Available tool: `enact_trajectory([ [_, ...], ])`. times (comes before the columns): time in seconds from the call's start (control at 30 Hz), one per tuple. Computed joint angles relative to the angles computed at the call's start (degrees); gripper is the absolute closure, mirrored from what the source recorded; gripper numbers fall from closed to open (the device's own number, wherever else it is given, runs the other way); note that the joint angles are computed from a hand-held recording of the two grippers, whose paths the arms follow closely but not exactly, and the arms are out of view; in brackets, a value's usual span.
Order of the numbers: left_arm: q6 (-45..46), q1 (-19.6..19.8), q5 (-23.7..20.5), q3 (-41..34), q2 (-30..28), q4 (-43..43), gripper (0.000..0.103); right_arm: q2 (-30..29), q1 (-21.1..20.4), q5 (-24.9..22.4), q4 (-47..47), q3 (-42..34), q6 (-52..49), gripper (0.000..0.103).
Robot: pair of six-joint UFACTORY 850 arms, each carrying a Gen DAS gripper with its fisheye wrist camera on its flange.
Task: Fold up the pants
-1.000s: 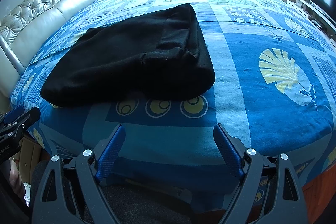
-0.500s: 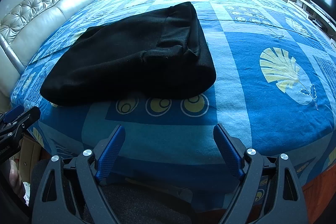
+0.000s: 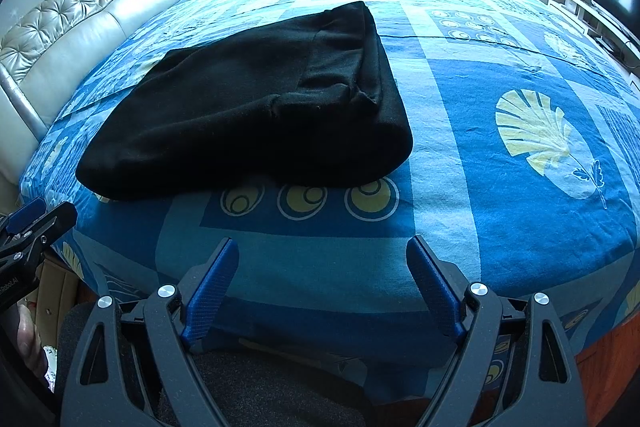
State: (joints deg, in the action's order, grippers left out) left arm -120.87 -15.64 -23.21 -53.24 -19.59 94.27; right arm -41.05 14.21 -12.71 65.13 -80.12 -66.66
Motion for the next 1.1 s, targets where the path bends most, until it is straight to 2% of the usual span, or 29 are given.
enact_trajectory([
  [0.5,0.77,-0.03,0.21,-0.24,-0.24,-0.39,0.005,-0.27,-0.13,-0.45,-1.70,-0.34,1.44,0.018],
  [0.7,7.64,-0.76,-2.12,-1.80,-1.37,-6.71,0.003,-0.25,-0.21,-0.84,-2.16,-0.25,1.48,0.018],
  [0.83,-5.01,0.13,1.17,0.00,0.75,5.12,0.002,-0.42,-0.45,-1.81,-3.49,-0.61,2.92,0.018],
  [0.9,-5.73,0.23,-0.77,0.08,1.85,6.38,0.002,0.24,-0.96,-4.04,-2.69,-0.76,2.32,0.018],
  [1.0,-9.62,2.29,-2.70,0.77,3.63,12.30,0.002,2.47,-2.49,-7.65,9.28,-1.82,-9.71,0.018],
  [1.1,-7.24,6.35,-3.13,-1.54,1.90,10.22,0.002,0.45,-3.56,-6.41,13.83,-8.21,-14.26,0.017],
])
